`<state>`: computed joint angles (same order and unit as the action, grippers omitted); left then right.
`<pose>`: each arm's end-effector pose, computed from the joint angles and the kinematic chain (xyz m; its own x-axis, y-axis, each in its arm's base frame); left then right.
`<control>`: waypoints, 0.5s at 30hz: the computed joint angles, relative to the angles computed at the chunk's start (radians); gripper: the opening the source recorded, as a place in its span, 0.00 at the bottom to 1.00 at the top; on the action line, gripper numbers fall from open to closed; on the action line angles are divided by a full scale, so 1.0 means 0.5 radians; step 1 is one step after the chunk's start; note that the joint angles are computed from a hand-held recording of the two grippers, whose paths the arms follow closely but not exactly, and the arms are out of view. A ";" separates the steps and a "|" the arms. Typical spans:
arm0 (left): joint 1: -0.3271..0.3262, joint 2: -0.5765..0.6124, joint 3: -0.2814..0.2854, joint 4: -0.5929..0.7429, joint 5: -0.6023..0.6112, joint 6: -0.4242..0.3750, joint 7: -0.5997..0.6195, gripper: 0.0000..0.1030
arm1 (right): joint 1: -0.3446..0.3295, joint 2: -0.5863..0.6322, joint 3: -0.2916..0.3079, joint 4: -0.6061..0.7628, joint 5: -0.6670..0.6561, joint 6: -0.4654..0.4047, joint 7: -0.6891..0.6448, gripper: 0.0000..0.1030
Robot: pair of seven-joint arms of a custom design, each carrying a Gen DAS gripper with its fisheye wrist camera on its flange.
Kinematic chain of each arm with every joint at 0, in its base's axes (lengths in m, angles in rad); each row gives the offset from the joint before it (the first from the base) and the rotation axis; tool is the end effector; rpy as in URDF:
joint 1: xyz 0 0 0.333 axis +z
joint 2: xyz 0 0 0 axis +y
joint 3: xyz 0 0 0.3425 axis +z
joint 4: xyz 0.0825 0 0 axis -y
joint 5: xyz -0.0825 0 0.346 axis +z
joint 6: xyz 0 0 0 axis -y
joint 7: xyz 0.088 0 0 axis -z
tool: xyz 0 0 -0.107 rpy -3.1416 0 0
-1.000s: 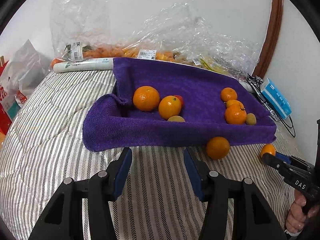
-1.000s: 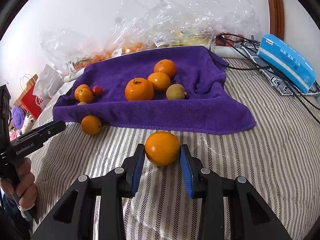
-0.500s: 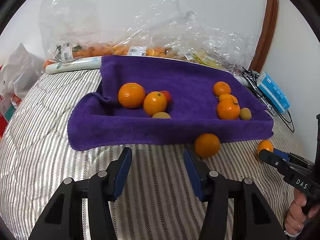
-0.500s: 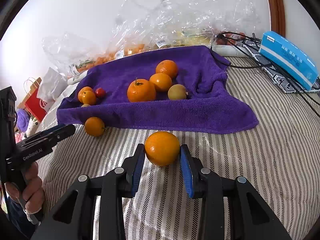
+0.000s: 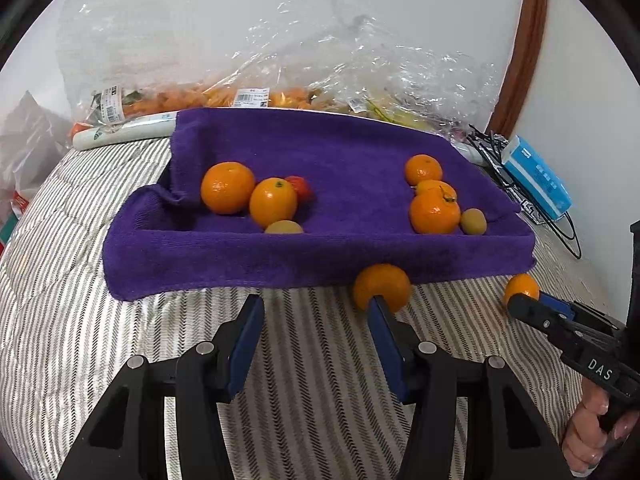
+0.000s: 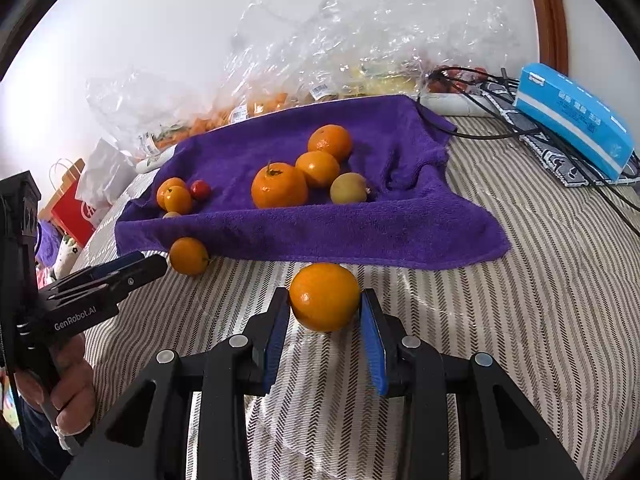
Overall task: Organize fruits
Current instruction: 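Grasp an orange with the left tool while the right tool holds its orange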
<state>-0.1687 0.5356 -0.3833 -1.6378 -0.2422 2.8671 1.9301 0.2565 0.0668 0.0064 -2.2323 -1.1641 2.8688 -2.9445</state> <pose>0.6389 -0.3100 0.4483 -0.5909 -0.7920 0.1535 -0.6433 0.3478 -0.6820 0.4962 0.1867 0.4327 -0.3409 -0.9096 -0.2375 -0.6388 0.4095 -0.6514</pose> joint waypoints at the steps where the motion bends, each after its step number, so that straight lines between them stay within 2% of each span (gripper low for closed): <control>1: 0.007 0.001 -0.012 0.000 -0.006 -0.001 0.009 0.50 | 0.000 -0.005 -0.002 -0.005 -0.010 -0.007 0.017 0.35; 15: -0.017 0.027 -0.047 0.049 -0.046 -0.074 0.072 0.50 | -0.017 -0.028 0.012 -0.023 -0.036 -0.045 0.065 0.35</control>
